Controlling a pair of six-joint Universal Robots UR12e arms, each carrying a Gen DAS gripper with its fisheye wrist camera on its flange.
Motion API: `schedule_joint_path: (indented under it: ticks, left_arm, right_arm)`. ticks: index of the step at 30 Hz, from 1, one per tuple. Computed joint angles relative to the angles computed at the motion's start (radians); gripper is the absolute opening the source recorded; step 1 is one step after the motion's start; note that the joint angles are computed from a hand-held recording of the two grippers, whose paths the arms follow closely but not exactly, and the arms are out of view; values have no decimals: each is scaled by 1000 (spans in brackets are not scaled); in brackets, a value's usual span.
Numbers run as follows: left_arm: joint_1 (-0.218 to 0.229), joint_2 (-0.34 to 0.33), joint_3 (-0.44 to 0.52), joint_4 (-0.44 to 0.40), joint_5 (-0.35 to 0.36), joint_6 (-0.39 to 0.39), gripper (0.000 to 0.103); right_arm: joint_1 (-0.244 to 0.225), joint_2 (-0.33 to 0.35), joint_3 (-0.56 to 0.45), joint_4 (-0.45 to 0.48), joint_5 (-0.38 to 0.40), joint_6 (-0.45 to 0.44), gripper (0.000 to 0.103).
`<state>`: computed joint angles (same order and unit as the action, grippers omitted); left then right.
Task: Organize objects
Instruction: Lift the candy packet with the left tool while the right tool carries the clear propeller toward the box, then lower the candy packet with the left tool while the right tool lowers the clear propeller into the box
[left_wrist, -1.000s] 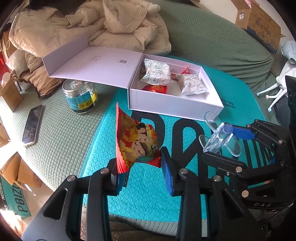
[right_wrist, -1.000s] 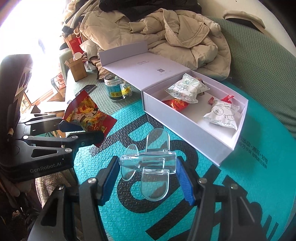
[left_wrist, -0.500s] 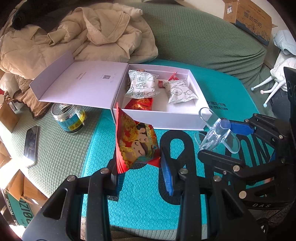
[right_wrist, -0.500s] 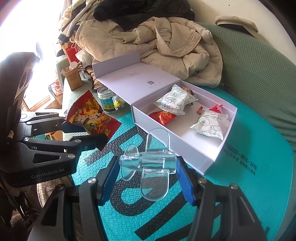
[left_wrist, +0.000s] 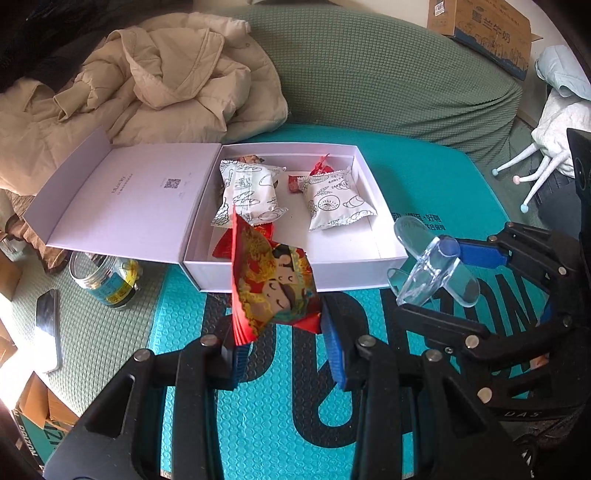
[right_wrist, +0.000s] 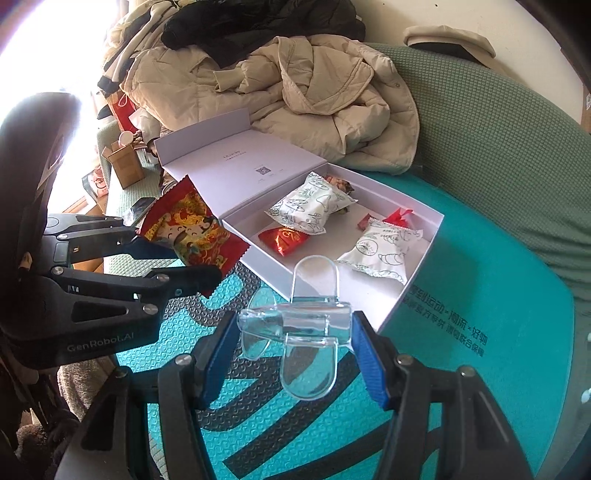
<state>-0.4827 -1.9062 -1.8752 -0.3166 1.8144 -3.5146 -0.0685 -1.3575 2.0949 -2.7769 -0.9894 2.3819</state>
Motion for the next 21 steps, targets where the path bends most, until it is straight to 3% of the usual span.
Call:
schedule_joint_path:
  ticks: [14,21]
  left_arm:
    - [36,-48,81,-14,-30,73,33]
    - [56,-69,106,-24,-44,73,33]
  right_arm:
    - [13,70,-91,-34,0,45,62]
    - [28,104,-133,-63,-12,70,62]
